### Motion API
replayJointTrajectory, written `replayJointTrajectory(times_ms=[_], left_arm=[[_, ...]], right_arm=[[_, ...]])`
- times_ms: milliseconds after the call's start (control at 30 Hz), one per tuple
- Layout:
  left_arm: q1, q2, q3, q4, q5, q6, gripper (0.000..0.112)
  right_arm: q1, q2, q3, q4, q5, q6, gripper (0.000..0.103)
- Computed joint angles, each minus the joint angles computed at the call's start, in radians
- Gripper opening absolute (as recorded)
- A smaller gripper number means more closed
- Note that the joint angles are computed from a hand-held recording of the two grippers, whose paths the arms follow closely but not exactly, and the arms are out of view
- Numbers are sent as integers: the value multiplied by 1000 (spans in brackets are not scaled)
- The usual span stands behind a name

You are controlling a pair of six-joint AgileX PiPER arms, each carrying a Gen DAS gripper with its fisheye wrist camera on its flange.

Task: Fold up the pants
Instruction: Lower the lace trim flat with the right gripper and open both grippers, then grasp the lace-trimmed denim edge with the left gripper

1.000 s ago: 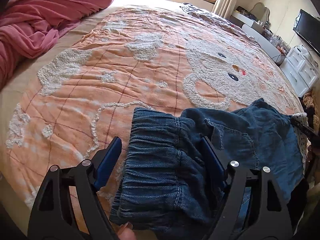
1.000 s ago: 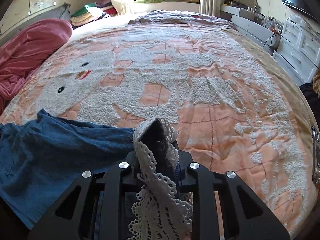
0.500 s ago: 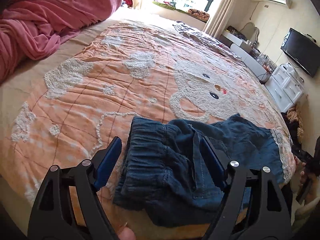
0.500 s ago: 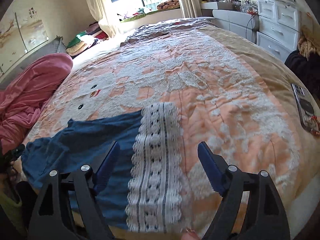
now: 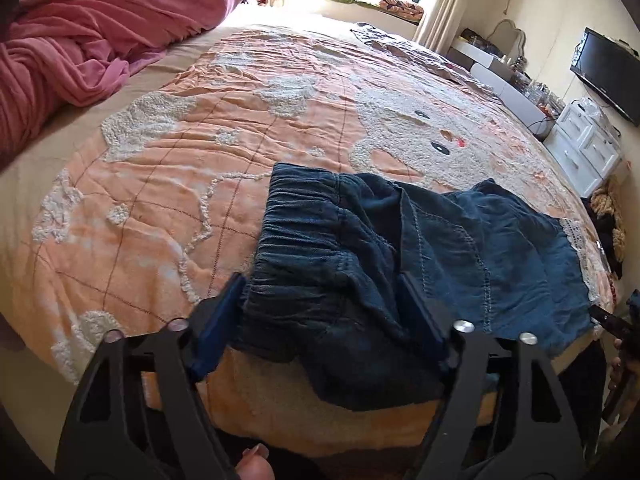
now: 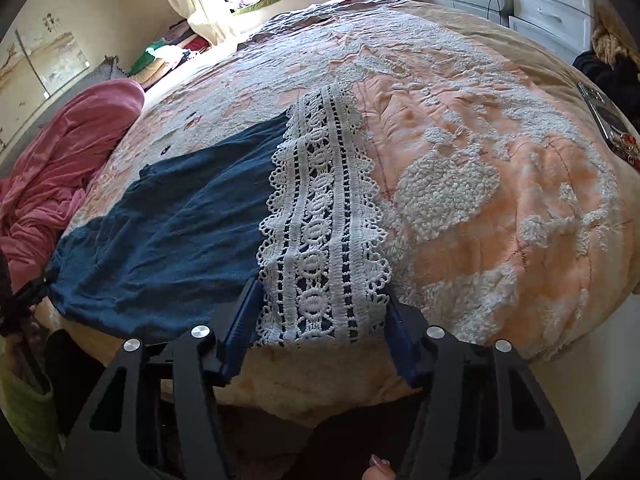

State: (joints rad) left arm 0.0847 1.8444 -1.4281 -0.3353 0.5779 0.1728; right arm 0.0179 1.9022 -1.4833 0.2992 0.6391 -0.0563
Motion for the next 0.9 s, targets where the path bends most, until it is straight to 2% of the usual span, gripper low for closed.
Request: replayJointTrajectory(times_ms=[33,100,200,267,333,400,467,500,600,900], left_arm=[[-7,11,-7,33,-7,-33,36],[-10,11,-4,81,-31,-61,25],[2,-9,9,71,-36,-27,25],[-12,-16,37,144,-54,-78,30],[-16,-7,50,195,-65,-133,45],[6,2,37,162,-56,-135,58],[42,5,27,41,-40,-42,59],[45,2,28,29,-38,-31,59],[41,-26,39,48,-37,-32,60],[63,-97,48,117,-32,-75,70]], right_arm=[[4,2,1,-12,-5,14,53],[4,1,4,-17,-9,19,53],[5,-3,10,-27,-12,20,55],[9,-2,13,-38,-19,28,55],[15,-3,14,-58,-22,44,56],[17,-3,16,-67,-25,47,57],[16,-5,20,-64,-26,51,58],[15,-6,21,-60,-25,49,59],[12,-8,24,-58,-23,45,59],[15,-18,38,-65,-28,51,62]])
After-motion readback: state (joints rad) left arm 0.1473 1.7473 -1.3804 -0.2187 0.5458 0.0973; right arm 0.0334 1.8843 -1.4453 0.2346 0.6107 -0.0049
